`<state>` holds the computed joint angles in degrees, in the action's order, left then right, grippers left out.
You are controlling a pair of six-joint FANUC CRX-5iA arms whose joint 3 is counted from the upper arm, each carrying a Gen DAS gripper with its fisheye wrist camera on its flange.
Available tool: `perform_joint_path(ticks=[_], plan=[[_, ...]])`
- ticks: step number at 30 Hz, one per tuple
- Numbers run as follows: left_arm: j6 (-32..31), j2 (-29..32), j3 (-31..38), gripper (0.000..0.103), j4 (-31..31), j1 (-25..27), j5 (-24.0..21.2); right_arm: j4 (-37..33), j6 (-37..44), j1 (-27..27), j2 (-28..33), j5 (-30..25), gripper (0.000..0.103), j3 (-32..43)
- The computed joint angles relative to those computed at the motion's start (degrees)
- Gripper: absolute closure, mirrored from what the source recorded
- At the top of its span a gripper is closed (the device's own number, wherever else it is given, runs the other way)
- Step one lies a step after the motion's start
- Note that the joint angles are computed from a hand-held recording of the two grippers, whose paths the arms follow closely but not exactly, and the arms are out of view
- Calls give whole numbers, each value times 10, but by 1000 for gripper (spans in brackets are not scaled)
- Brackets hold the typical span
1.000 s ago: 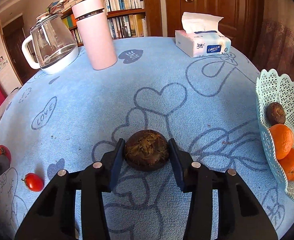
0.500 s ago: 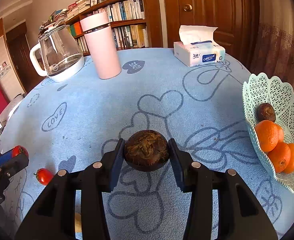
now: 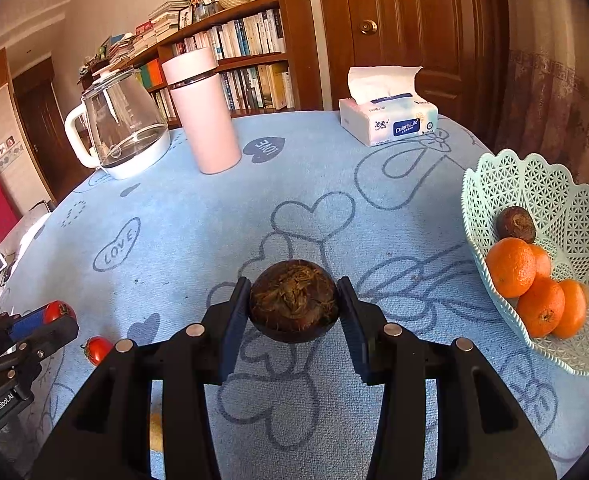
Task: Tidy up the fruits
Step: 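Carry the dark brown fruit toward the basket with the right tool while the left tool holds the tomato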
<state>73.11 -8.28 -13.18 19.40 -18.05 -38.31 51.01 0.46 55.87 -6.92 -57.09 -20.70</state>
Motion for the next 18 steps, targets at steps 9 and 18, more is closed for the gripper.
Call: perform_joint_path(ticks=[9, 18], plan=[[9, 1, 4, 73, -18, -7, 2, 32, -46, 6, -25, -4, 58, -23], [14, 2, 8, 73, -35, -15, 2, 58, -98, 6, -57, -17, 58, -51]])
